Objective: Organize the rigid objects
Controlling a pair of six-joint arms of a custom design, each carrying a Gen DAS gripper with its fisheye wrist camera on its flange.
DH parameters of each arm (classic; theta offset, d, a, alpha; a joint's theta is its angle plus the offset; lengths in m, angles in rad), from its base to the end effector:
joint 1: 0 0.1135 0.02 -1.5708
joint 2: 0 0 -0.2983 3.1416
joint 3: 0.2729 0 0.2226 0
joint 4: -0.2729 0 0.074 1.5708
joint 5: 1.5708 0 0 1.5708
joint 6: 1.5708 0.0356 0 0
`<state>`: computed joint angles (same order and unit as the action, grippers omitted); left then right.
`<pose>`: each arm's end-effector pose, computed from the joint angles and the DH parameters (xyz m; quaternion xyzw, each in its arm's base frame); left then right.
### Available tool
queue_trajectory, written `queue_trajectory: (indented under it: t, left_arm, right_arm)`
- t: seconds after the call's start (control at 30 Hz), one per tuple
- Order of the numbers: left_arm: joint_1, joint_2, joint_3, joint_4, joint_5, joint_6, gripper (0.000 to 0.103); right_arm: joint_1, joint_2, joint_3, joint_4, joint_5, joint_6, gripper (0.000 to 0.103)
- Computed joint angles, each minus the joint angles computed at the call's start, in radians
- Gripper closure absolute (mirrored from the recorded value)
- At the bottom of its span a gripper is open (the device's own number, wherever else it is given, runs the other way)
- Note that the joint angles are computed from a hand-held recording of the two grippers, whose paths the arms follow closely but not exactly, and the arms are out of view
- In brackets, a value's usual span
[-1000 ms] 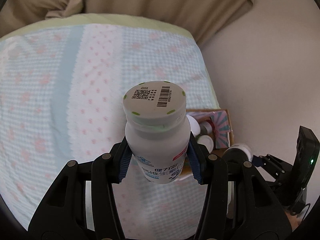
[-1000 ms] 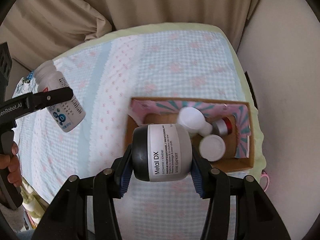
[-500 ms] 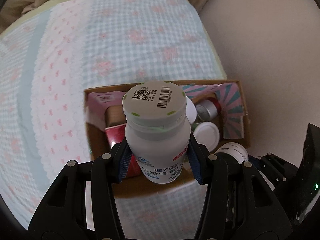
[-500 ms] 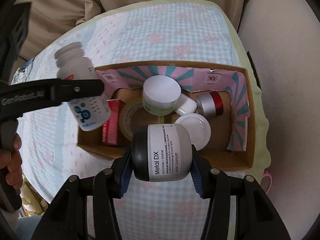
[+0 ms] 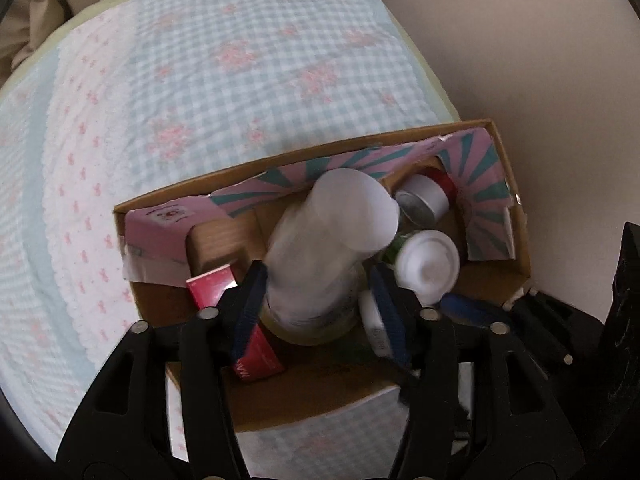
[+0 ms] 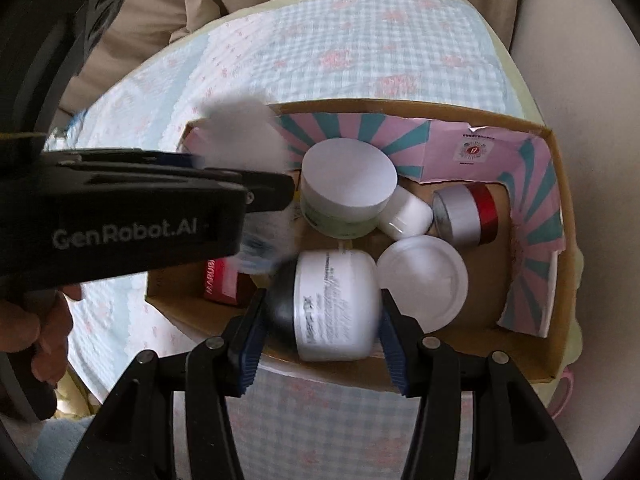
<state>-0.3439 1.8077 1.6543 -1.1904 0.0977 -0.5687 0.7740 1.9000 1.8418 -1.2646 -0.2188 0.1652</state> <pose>0.3148 -0.1164 0.3234 -0.1058 0.9867 -0.0934 0.0802 0.2525 0.2576 0.3378 -0.3085 0.9370 0.1522 0.0606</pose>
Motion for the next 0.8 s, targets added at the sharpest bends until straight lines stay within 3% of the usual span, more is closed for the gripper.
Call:
queue_trajectory:
  t: [0.03, 0.1, 0.43, 0.8]
  left_arm:
    - [-0.001, 0.007, 0.01, -0.015, -0.004, 0.01, 0.0]
    - [-0.004, 0.001, 0.005, -0.018, -0.024, 0.02, 0.0]
    - [0.043, -0.044, -0.024, -0.049, -0.05, 0.062, 0.0]
    - [0.074, -0.137, 0.018, -0.125, -0.051, 0.051, 0.0]
  right_arm:
    - [-0.003, -0.013, -0.018, 0.02, -0.001, 0.01, 0.026]
    - [-0.007, -0.033, -0.041, 0.038, 0.0, 0.028, 0.0]
    - [-0.033, -0.088, -0.119, 0.071, 0.021, 0.118, 0.0]
    - [-0.006, -0.103, -0.036, -0.022, 0.062, 0.144, 0.0]
